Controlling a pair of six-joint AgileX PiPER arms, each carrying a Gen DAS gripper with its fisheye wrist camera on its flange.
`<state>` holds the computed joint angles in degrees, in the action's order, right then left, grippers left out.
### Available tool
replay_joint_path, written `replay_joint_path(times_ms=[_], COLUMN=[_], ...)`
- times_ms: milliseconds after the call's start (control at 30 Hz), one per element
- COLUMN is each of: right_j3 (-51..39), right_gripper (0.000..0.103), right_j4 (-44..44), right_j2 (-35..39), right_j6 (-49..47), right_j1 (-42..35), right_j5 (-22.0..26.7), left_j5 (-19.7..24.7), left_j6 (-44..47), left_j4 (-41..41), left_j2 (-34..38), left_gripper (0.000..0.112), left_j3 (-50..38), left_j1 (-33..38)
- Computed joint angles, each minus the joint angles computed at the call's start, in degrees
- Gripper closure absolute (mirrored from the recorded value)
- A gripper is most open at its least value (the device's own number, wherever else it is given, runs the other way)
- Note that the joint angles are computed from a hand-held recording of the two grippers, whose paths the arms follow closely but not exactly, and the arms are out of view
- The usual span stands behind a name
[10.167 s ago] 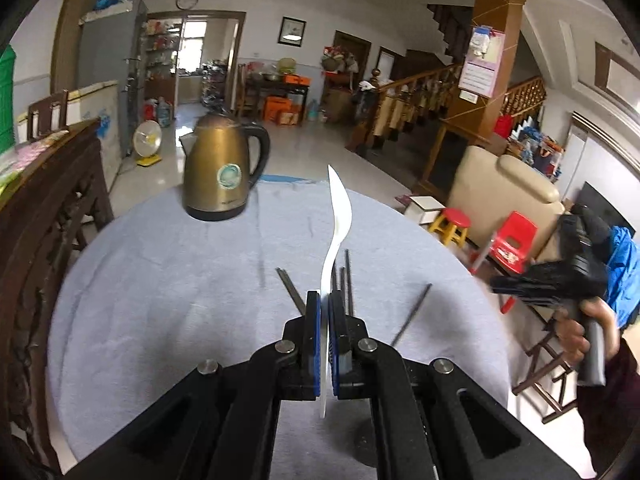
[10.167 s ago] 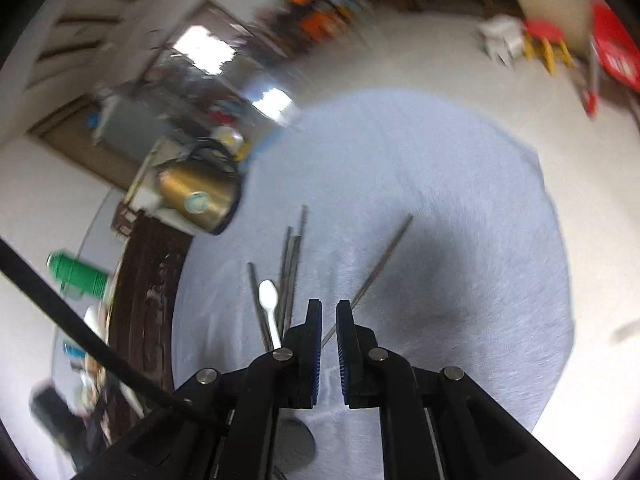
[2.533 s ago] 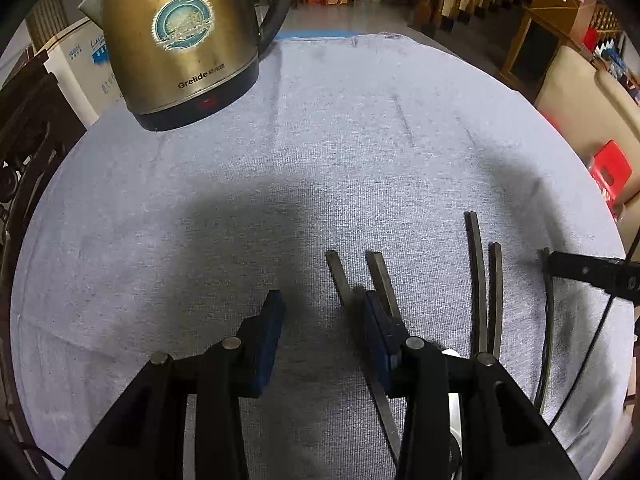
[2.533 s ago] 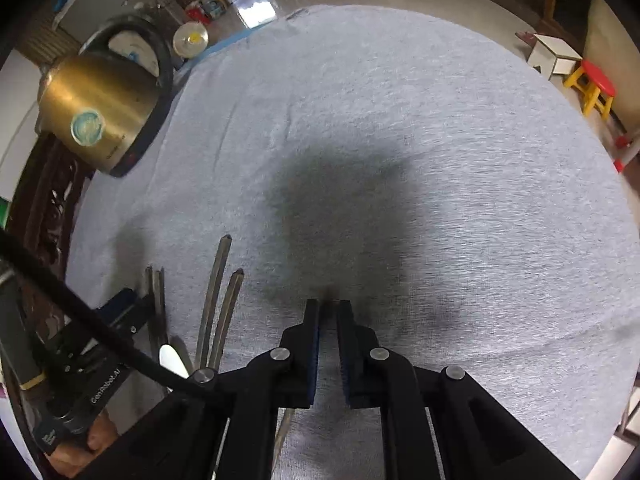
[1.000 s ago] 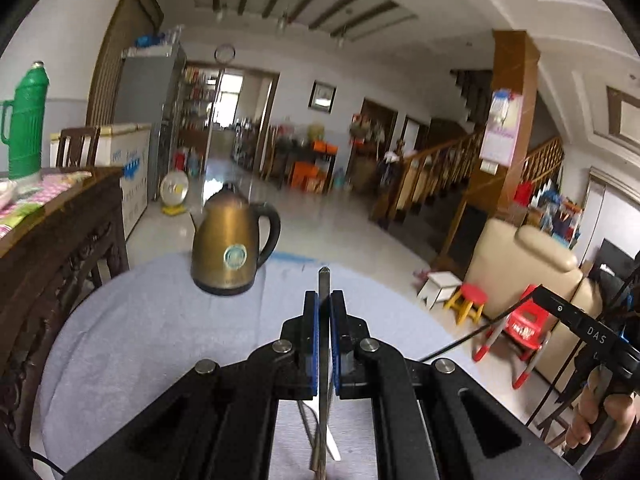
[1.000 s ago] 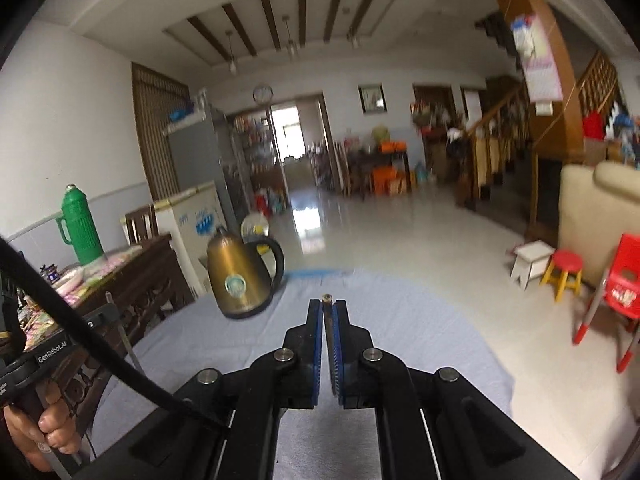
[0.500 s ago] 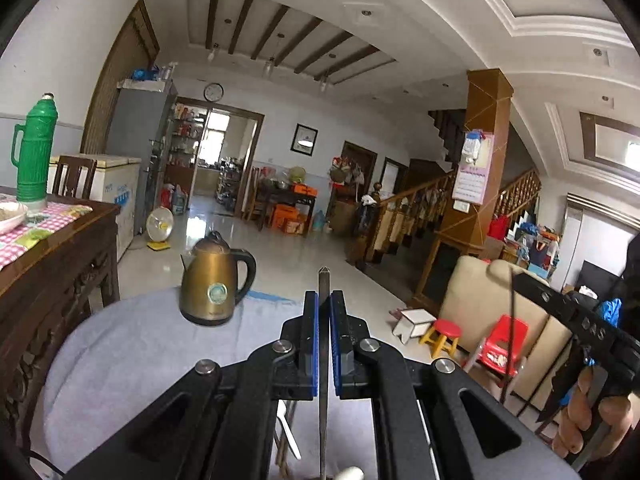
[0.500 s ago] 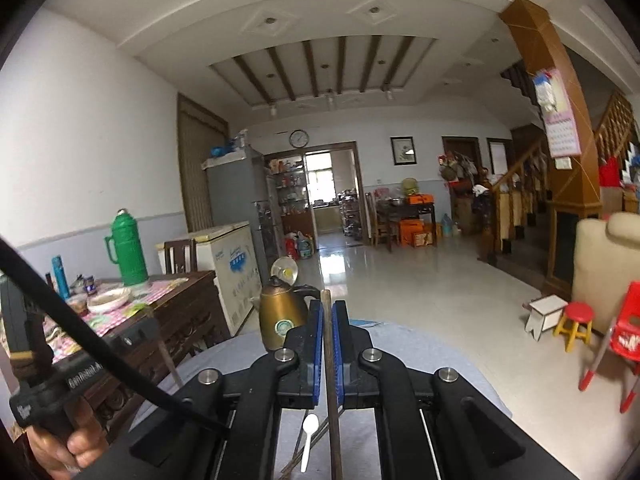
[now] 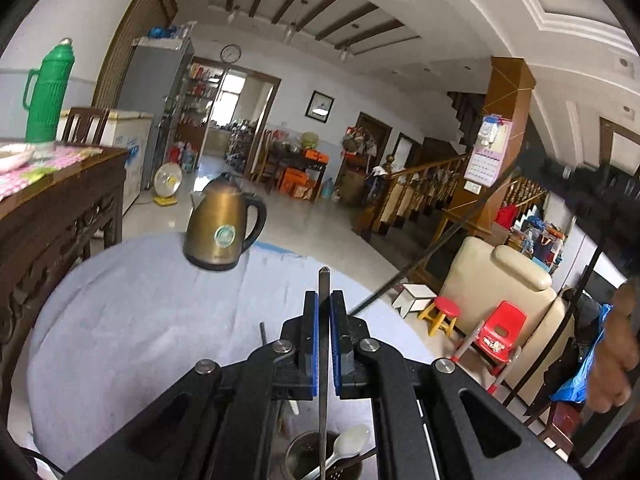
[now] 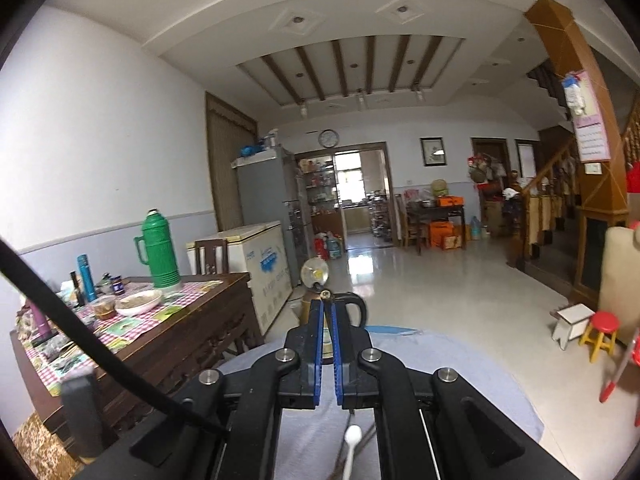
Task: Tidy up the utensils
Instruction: 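Lift and carry the chopsticks over the holder cup with both tools, then open both tools to drop the chopsticks into the holder cup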
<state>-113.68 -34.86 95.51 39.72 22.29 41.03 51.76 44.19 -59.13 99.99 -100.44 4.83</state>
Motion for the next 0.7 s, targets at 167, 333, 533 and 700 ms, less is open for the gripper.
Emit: replay_joint_path(times_ms=[167,333,533,700], right_j3=[-1.2,3.8,14.1,18.2], right_gripper=[0.101,0.101,0.101,0.100], right_j4=[1.7,4.3,8.7,21.8], right_j2=[2.4,3.2,-0.4,-1.0], right_j6=[-2.8,-3.5,-2.6,-12.9], right_j1=[3.1,4.1,1.0,-1.6], right_j5=[2.0,3.7,0.3,-0.2], left_j5=[-1.0,-0.3,0.3,-0.4], left_j6=[-0.5,0.4,-1.1,-0.2], left_j4=[0.8,0.3,1.0,0.7], left_j2=[0.1,-0.1,1.5,1.1], left_gripper=[0.107,0.107,0.107,0.107], left_j3=[2.9,5.2,3.1,4.4], left_j1=[0.8,1.9,2.7,2.1])
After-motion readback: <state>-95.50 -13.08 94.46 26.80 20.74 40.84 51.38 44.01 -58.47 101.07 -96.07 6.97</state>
